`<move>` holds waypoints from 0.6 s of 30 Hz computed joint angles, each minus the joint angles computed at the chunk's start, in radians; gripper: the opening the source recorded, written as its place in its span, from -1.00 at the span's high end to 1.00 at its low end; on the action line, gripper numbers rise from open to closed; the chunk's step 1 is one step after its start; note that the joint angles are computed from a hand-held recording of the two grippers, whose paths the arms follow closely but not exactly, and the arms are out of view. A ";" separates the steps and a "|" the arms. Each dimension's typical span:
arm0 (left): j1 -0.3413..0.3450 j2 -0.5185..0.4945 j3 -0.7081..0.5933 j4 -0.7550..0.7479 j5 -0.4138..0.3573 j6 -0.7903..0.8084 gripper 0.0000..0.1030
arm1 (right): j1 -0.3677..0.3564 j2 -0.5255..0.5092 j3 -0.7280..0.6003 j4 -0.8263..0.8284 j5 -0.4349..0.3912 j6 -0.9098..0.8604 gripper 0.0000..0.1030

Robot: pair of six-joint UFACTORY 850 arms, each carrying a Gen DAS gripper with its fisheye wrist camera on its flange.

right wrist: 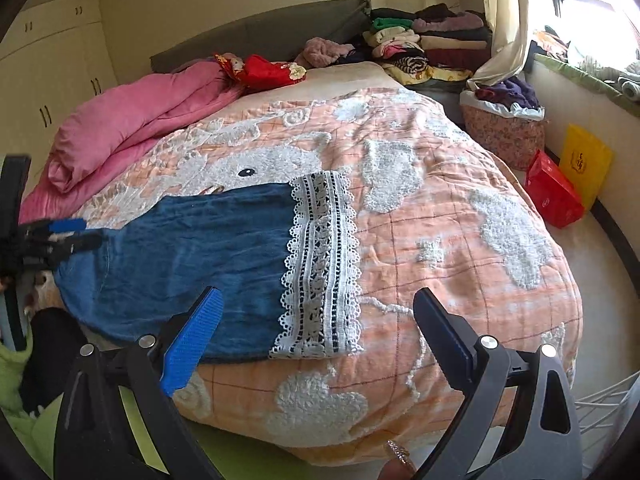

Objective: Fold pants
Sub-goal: 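Move both grippers over the lace-trimmed leg hem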

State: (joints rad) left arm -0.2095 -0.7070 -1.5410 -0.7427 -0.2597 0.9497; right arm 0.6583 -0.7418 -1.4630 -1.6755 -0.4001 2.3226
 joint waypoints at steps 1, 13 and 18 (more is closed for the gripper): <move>-0.005 -0.006 -0.014 0.006 0.000 -0.005 -0.81 | 0.000 0.002 0.006 -0.018 0.003 0.020 -0.85; -0.070 -0.093 -0.175 0.126 -0.043 -0.069 -0.81 | -0.013 -0.017 0.030 -0.180 0.078 0.233 -0.85; -0.088 -0.150 -0.262 0.161 -0.089 -0.080 -0.81 | -0.021 -0.027 0.028 -0.230 0.098 0.304 -0.85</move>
